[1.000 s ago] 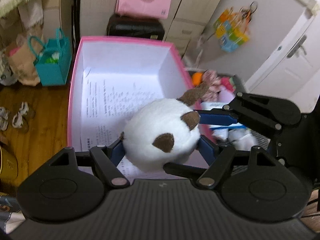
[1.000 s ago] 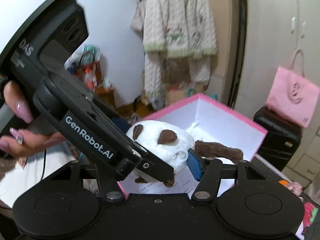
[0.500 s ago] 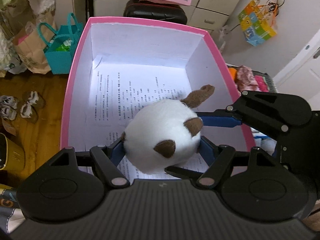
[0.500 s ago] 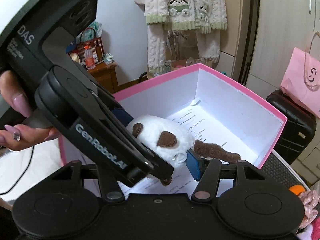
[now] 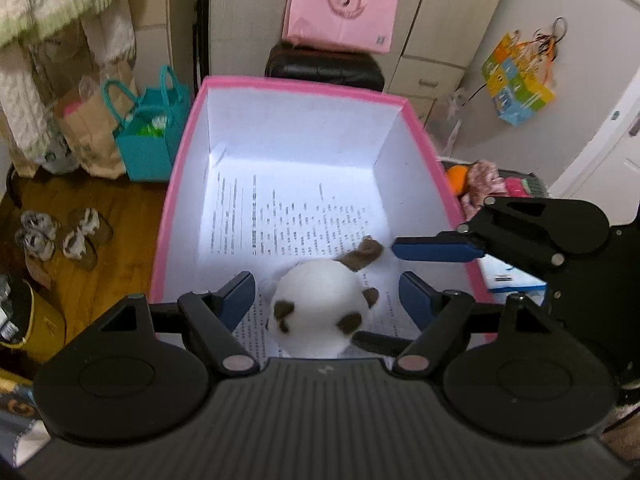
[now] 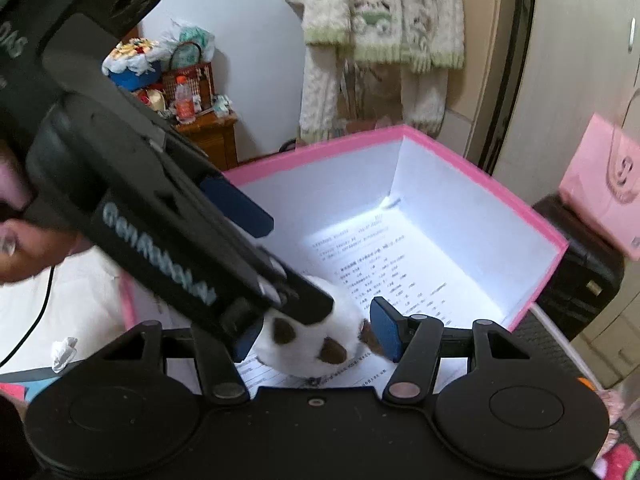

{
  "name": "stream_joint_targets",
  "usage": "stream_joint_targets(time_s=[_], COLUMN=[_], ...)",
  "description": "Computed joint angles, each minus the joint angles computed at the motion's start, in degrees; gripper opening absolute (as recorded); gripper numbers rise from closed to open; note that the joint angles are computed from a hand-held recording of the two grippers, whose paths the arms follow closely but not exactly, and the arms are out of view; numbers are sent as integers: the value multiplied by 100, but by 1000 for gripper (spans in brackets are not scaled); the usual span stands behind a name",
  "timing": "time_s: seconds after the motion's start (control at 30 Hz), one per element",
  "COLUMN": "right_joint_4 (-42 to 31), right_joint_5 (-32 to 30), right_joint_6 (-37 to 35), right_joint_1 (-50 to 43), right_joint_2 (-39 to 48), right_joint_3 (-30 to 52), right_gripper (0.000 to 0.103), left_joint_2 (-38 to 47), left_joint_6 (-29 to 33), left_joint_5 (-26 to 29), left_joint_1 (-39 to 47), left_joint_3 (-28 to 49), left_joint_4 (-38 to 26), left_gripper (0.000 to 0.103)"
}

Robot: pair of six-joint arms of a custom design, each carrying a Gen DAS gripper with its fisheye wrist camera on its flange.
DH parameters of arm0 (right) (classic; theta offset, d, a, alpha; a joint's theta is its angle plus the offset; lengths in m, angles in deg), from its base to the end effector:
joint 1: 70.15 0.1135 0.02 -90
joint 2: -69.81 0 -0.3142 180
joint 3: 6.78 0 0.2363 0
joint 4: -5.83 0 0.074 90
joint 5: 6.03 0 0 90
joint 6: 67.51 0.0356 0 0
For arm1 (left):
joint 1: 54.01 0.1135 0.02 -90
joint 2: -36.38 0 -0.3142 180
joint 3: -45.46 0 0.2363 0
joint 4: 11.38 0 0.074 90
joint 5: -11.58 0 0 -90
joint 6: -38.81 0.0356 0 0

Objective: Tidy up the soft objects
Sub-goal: 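Open the left gripper to drop the plush cat into the box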

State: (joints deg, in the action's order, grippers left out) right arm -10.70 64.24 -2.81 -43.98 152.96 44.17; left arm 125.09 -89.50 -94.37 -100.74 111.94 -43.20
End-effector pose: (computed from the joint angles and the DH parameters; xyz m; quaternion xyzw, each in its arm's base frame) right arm 0.2221 0.1225 0.2187 -0.4547 0.8043 0.1630 0.3460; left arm 0.2095 -0.2082 0.2506 0.0265 0.9426 -0.1093 0.3144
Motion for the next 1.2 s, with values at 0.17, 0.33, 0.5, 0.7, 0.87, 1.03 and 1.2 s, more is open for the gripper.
stream_joint_targets(time_s=[0.17, 0.33, 0.5, 0.7, 0.87, 1.03, 1.2], right_joint_4=[-582, -1245, -2061, -3400, -4856, -6686, -8525], right_joint_5=[-192, -268, -565, -1420, -2466, -3271, -3544], right_joint_6=[40, -17, -221, -661, -2037, -4728, -8200], right_joint_1=[-285, -655, -1226, -2436, -4148, -6547, -9040], right_joint_2=[-835, -1573, -2276, -2916, -3217, -3009, -2232], right_joint_3=[-52, -38, 73, 361, 623, 820, 948], right_gripper=[65, 65, 65, 65, 65, 66, 67], left_joint_2=[-472, -931, -1095, -1124, -944, -610, -171], left_joint_6=[-44, -125, -336, -577, -681, -403, -210], left_joint_5=[-586, -1005, -1504, -1575, -2058, -1939, -1609], left_joint_1=[-546, -1204, -1923, -2606, -3252, -3439, -3370], left_joint_3=[75, 238, 470, 756, 949, 1020, 1166], left_joint_4=[-498, -973, -1481, -1705, -1707, -1396, -1083], left_gripper=[80, 80, 80, 82, 85, 85, 85])
